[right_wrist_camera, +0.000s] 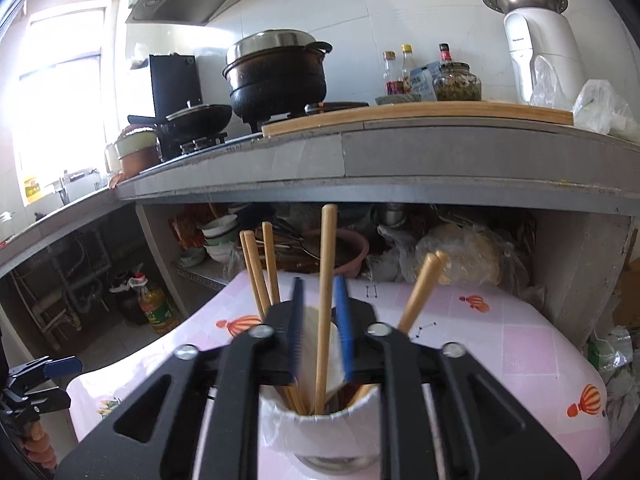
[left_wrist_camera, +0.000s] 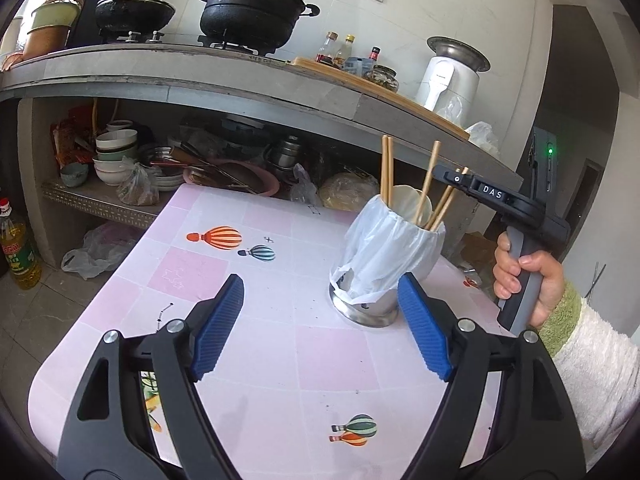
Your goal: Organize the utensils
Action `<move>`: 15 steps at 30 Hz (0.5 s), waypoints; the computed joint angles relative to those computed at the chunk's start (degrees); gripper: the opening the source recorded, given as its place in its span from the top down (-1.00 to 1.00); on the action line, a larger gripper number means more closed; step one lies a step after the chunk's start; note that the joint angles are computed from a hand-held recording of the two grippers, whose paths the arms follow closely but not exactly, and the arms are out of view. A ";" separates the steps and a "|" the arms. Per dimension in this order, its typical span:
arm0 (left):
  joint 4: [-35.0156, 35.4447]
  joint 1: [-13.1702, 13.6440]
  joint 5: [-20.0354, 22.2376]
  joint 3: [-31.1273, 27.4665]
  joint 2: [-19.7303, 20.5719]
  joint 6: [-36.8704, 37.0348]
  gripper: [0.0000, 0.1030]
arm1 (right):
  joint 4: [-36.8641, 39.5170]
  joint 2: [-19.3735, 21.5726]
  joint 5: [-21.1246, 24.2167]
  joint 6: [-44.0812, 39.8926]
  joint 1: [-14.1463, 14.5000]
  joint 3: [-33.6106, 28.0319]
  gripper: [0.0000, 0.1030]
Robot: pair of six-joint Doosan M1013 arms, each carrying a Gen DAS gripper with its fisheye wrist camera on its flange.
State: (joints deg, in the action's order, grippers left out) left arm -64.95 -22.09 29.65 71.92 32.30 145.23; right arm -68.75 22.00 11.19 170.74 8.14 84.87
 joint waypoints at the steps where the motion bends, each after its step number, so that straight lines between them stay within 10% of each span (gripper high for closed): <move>1: 0.06 -0.11 0.19 0.06 -0.07 0.00 -0.48 | -1.84 -0.44 -0.07 1.91 0.03 0.62 0.31; 9: 1.56 -1.06 0.86 0.61 -0.85 -1.06 -0.55 | -27.84 -5.59 2.38 30.10 1.40 7.38 -0.07; 15: 8.40 -2.41 -0.65 1.61 -1.93 -5.90 -0.64 | -15.84 -9.62 8.87 21.42 5.20 12.91 -0.38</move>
